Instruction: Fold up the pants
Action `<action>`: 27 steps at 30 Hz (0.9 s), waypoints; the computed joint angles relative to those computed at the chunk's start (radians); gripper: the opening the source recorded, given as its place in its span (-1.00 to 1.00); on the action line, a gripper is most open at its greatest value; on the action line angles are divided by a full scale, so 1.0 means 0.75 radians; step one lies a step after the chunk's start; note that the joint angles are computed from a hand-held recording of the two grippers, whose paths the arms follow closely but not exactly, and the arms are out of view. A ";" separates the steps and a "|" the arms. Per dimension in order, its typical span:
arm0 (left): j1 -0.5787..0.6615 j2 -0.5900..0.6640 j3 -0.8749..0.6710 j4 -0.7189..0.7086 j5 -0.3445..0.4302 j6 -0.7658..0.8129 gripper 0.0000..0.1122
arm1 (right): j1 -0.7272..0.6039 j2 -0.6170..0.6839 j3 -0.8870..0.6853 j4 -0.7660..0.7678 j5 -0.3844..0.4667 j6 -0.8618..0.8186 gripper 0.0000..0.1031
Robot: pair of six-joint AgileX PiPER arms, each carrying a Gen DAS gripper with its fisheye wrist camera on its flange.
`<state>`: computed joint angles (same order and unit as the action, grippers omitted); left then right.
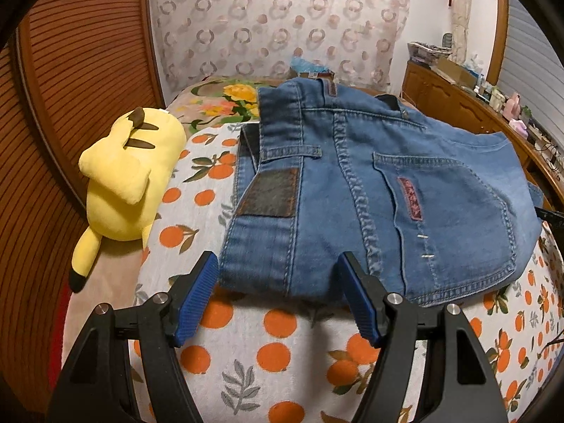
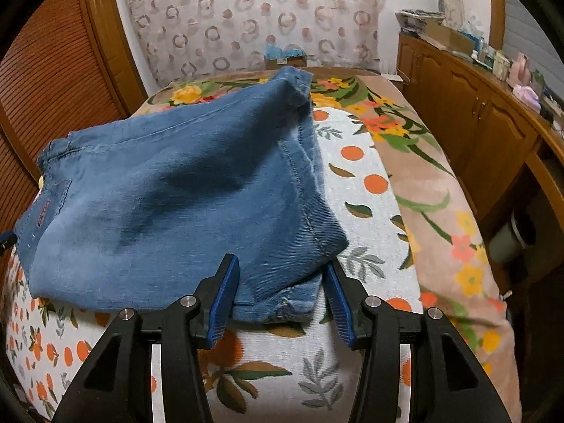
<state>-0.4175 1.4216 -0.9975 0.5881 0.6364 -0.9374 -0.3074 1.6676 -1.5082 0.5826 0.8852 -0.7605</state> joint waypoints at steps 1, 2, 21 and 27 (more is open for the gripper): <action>0.004 0.001 0.003 -0.003 -0.001 0.000 0.28 | 0.008 -0.009 0.024 -0.004 -0.024 -0.012 -0.01; 0.007 0.008 0.001 -0.006 0.010 0.002 0.27 | 0.011 -0.017 0.040 -0.004 -0.041 -0.028 -0.01; 0.113 0.078 -0.045 -0.153 -0.063 0.147 -0.31 | 0.054 -0.092 0.206 0.006 -0.195 -0.110 -0.01; -0.024 0.070 -0.097 0.075 0.070 -0.027 -0.68 | -0.010 -0.076 0.157 0.099 -0.084 -0.196 -0.64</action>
